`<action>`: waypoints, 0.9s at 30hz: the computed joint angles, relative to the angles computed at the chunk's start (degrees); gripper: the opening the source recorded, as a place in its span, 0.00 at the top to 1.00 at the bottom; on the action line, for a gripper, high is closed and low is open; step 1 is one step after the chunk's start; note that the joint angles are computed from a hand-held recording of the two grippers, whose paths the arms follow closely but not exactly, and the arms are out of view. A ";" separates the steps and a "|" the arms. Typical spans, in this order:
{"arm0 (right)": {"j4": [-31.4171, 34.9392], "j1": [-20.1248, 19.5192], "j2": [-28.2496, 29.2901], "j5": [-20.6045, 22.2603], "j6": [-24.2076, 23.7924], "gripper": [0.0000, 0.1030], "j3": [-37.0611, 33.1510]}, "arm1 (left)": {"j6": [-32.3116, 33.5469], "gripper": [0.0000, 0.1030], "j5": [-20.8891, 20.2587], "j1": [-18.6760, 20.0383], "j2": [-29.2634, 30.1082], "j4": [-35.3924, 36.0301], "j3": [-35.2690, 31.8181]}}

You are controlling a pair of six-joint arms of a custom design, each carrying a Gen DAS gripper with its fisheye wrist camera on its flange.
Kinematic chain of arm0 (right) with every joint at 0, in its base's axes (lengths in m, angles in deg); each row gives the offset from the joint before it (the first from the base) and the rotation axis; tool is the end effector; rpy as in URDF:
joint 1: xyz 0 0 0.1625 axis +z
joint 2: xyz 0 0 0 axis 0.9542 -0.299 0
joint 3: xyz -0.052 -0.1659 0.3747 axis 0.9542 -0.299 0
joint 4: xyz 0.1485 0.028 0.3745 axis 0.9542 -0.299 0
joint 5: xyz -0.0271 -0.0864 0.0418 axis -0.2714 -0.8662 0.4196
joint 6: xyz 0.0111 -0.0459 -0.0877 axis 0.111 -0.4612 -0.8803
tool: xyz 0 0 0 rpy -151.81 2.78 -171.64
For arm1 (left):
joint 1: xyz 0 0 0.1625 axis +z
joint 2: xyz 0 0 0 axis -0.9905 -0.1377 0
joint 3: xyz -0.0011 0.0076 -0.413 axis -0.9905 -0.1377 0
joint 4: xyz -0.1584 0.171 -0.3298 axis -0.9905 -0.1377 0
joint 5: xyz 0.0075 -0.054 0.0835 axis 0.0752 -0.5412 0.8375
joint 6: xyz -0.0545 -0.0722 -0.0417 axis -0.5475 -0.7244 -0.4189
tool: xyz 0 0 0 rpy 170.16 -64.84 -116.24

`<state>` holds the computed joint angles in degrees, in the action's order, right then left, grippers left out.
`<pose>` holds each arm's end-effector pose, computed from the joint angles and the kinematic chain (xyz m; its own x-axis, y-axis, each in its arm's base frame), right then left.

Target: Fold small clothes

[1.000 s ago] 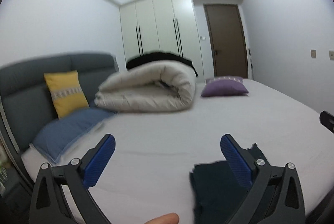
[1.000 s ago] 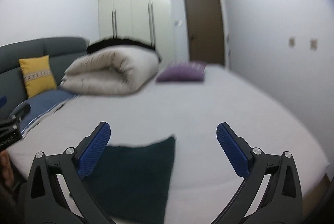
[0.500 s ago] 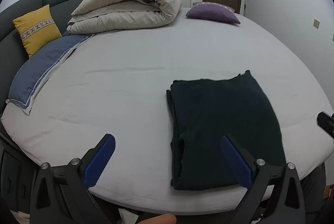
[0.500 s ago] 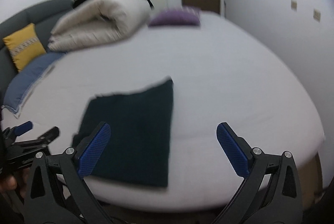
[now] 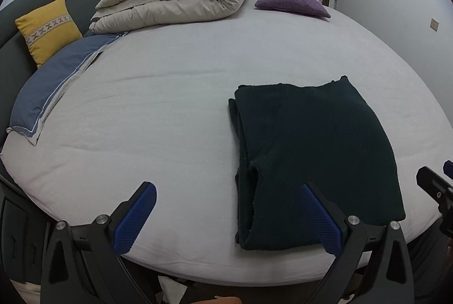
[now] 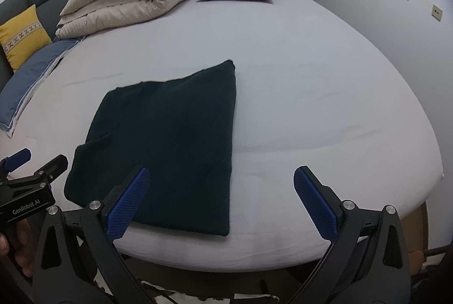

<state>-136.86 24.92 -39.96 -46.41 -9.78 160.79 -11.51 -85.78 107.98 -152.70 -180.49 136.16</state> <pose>0.1293 -0.3674 0.4319 -0.6997 -0.1938 0.6877 -0.5489 0.7620 -0.3437 -0.3554 -0.4108 0.1628 -0.6615 -0.2462 -0.7084 0.2912 0.7862 -0.5451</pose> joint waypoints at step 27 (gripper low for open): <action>0.07 0.03 1.47 -0.57 1.33 0.00 0.57 | 1.00 0.00 -1.25 0.71 -0.37 -1.43 1.53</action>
